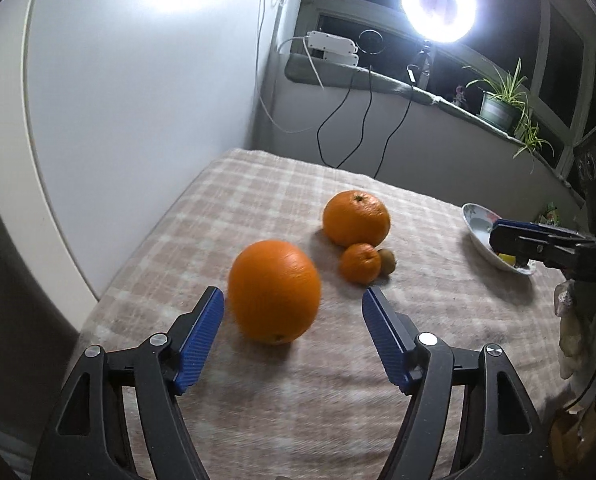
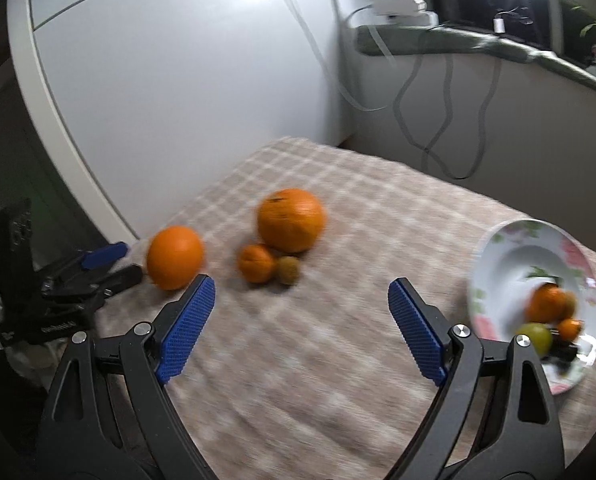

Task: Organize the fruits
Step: 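Move both open tools back to the large orange on the table, then close the right tool on the large orange and lift it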

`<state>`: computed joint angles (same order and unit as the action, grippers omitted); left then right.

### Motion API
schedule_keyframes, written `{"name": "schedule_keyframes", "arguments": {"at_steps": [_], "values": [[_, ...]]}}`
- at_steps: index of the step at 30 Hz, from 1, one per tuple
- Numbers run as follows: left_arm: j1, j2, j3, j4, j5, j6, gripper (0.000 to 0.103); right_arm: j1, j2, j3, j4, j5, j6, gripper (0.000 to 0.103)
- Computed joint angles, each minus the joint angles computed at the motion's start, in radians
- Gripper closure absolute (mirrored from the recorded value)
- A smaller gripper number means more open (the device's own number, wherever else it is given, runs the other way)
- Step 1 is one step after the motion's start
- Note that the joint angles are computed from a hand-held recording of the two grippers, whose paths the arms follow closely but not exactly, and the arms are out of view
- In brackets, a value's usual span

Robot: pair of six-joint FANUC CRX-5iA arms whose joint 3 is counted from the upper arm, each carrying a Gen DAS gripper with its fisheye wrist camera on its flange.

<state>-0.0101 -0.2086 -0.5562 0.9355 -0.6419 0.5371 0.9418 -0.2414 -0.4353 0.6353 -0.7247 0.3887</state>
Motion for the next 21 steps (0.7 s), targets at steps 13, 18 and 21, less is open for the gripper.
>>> {"name": "schedule_keyframes", "arguments": {"at_steps": [13,18,21], "values": [[0.043,0.092,0.010,0.103,-0.122,-0.073,0.031,-0.048,0.222,0.297,-0.482,0.072,0.365,0.012],[0.045,0.119,0.022,0.123,-0.137,-0.076,0.030,-0.108,0.291,0.398,-0.715,0.054,0.495,0.012],[0.049,0.133,0.032,0.115,-0.150,-0.071,0.030,-0.138,0.329,0.446,-0.821,0.043,0.556,0.012]]}}
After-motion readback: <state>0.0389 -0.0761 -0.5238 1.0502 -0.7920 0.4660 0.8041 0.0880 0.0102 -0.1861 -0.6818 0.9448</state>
